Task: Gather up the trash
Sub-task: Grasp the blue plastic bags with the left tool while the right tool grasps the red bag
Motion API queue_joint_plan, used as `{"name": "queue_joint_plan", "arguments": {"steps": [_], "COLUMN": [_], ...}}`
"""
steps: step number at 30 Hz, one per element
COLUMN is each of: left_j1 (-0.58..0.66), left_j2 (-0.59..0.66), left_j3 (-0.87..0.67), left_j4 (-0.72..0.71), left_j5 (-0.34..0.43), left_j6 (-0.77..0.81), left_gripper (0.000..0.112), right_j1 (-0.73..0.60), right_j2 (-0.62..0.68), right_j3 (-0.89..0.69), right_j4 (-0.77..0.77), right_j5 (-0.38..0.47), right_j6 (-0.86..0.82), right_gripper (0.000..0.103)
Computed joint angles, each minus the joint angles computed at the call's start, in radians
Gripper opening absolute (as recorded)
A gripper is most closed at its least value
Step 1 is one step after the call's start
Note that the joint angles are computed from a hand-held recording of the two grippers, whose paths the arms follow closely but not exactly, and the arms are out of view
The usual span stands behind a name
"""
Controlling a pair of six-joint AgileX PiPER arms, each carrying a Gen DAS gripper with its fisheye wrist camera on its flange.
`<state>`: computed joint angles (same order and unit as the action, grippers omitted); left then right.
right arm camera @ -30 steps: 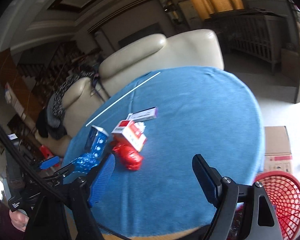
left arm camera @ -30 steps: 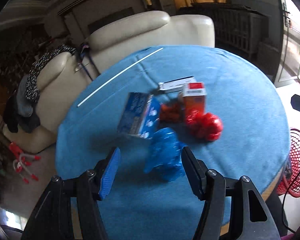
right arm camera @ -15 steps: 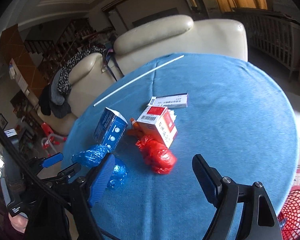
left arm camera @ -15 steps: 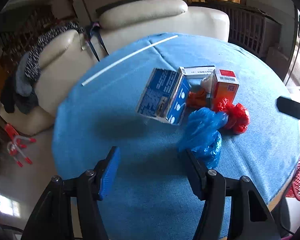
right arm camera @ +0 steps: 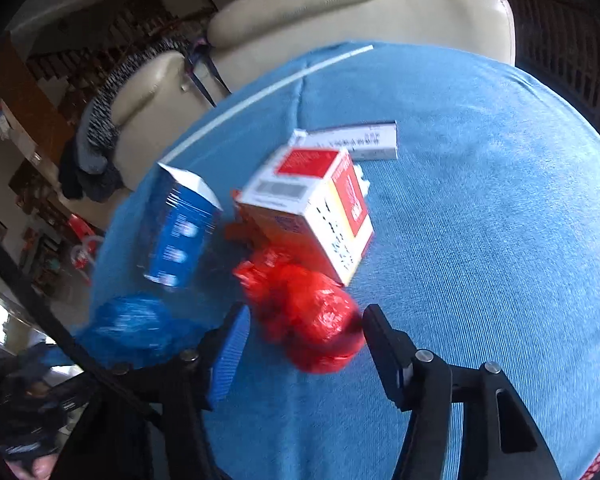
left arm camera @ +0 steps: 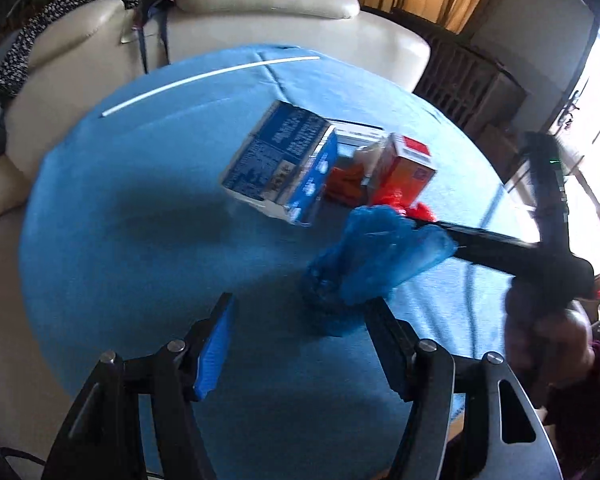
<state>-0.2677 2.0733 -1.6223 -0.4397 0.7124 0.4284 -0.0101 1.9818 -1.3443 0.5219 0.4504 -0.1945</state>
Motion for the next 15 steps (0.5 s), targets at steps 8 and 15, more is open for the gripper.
{"name": "queue_joint_plan", "arguments": {"steps": [8, 15], "left_j1": [-0.031, -0.031], "left_j2": [0.098, 0.142], "left_j3": [-0.114, -0.150], "left_j4": [-0.004, -0.101], "left_j5": [0.012, 0.027], "left_j6": [-0.053, 0.014], "left_gripper": [0.068, 0.038], "right_j1": [-0.017, -0.071], "right_j2": [0.006, -0.102], "right_j3": [0.033, 0.190], "right_j4": [0.202, 0.437], "right_j5": [-0.037, -0.053], "right_j6": [-0.262, -0.486], "right_gripper": [0.050, 0.050]}}
